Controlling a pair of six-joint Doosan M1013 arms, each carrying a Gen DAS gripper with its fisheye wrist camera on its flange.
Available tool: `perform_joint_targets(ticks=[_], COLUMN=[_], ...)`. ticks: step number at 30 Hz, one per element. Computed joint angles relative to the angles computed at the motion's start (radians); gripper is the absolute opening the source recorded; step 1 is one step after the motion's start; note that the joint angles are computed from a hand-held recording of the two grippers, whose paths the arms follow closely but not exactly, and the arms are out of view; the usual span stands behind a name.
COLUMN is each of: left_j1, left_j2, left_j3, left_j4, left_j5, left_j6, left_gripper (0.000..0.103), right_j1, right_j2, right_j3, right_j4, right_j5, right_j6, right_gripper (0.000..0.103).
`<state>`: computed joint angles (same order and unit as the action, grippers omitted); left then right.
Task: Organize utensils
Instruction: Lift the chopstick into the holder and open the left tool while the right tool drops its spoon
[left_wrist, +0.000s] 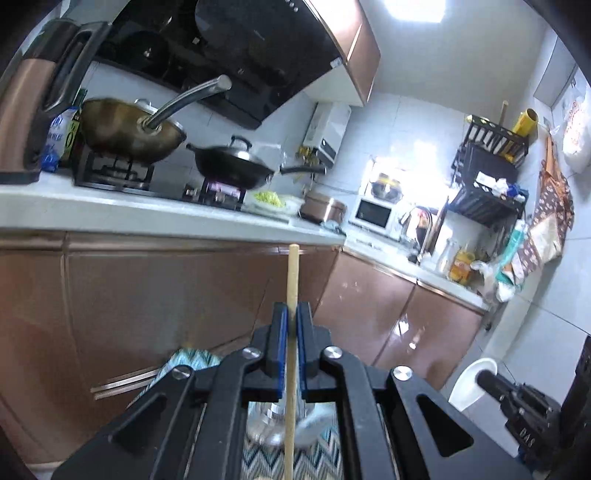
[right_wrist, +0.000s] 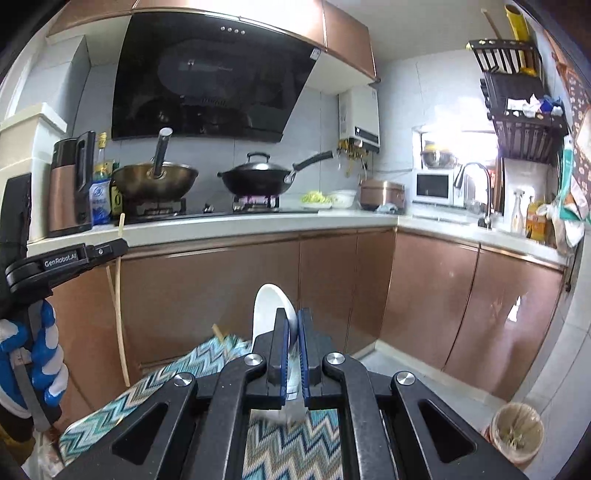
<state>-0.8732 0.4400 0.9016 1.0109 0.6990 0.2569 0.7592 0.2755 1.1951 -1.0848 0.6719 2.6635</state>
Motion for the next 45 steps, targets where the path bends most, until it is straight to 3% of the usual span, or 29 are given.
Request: perform_joint_targets(ticks=[6,12,19,23,28,30,32,40,45], left_j1=[0.026,0.047,0.056,0.057,0.059,0.058,0.057,0.046,0.038], left_j2=[0.144,0.309,0.418,0.434,0.418,0.396,0.370,0.236,0.145], left_j3=[-0.197,-0.420,-0.531,-0.525,-0.471,-0.427,-0.387,-0.223,-0.120], left_j4=[0.042,-0.005,-0.028,-0.017,-0.037,-0.041,-0.047,-0.002,-0.008], left_j5=[0.034,0.082,0.122,0.131,0.122,0.105,0.086,0.065,0.094], left_j6=[-0.042,0.019,0.076,0.069,0.076,0.064,0.048,-0.001,-0.007], left_gripper=[0.005,0.005,0.005,0.005,0.009,0.021,0.031,0.033,0.033], right_j1=[-0.053,-0.093,-0.111,-0.115,-0.122,-0.122,-0.119,-0.090,-0.065], right_j2=[0.068,0.155,0.226,0.246,0.250,0.243,0.235,0.165,0.116], right_j3=[-0.056,-0.122,-0.154,-0.153,-0.141,-0.129,-0.119,-0.064,-0.026], right_j4=[-0.032,-0.024,-0.031,-0.038,0.013,0.019,0.009,-0.088,-0.142], right_j5=[-0.059,-0.074,-0.072,-0.092,-0.109,-0.113,-0.115,-0.087,-0.071], right_j6=[0.049,0.054,0.056,0.065,0.047,0.052,0.061,0.137,0.186], right_gripper=[0.006,0.006,0.006,0.008,0.009,0.014,0.027,0.028,0.028])
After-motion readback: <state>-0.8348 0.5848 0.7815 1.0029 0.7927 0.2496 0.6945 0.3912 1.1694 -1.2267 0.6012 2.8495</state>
